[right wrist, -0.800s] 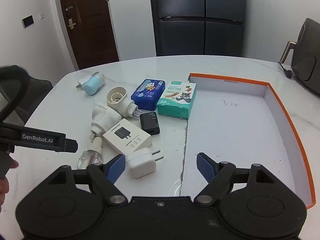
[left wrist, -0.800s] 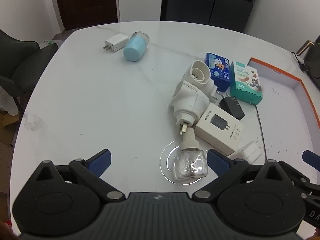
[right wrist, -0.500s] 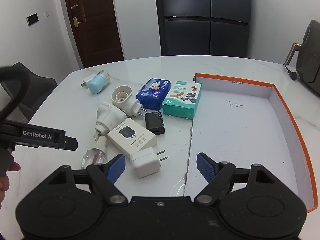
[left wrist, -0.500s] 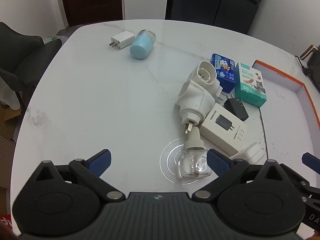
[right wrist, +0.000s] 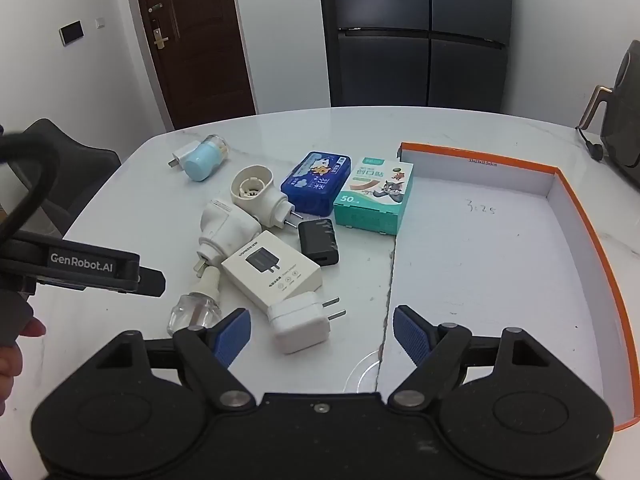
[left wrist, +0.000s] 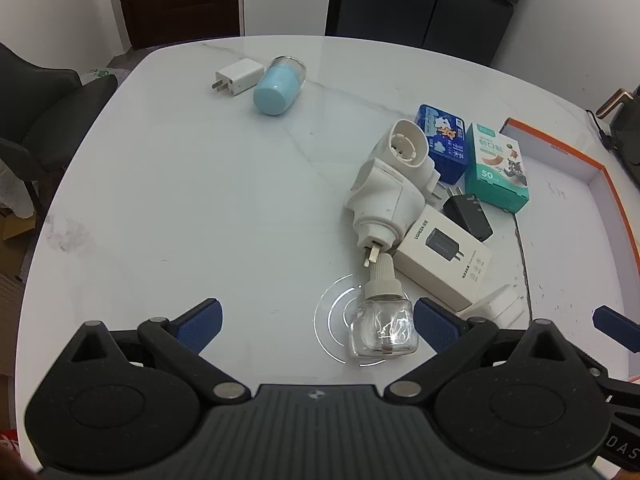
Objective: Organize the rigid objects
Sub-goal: 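Move the left tool toward the white socket adapter while the right tool approaches the white charger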
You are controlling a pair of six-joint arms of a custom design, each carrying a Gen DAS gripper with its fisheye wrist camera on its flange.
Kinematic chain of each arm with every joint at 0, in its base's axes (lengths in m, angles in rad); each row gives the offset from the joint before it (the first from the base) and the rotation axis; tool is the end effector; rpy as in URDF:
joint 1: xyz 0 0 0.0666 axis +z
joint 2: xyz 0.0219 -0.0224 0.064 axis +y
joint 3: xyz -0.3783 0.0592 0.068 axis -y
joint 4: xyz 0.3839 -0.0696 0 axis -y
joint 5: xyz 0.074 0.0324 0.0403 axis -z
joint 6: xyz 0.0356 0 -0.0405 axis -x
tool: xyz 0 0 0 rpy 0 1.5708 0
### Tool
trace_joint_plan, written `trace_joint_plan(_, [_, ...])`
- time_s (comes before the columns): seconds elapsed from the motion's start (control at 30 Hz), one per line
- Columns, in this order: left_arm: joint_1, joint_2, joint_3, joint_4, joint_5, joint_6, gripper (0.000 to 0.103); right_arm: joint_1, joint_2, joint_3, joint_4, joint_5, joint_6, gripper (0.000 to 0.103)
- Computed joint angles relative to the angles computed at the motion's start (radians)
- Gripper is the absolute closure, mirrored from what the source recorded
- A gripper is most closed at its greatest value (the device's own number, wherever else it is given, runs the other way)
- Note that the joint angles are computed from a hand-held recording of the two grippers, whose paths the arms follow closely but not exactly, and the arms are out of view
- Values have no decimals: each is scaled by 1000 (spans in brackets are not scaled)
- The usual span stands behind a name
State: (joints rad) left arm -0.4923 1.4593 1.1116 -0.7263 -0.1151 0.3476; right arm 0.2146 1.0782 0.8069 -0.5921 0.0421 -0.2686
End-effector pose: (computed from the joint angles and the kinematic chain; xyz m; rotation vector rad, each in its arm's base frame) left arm 0.4073 -0.2143 0.2871 0.1523 2.6349 -0.1341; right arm 0.3363 0.0714 0.3098 0.0848 2.4386 0.1657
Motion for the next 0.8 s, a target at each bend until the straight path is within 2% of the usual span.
trace_joint_plan(0.37, [7, 29, 19, 10, 24, -15, 0, 3, 20, 5, 4, -12, -3, 11])
trace_joint_plan(0.8, [4, 108, 98, 21, 35, -55, 0, 10, 33, 2, 2, -9, -5, 11])
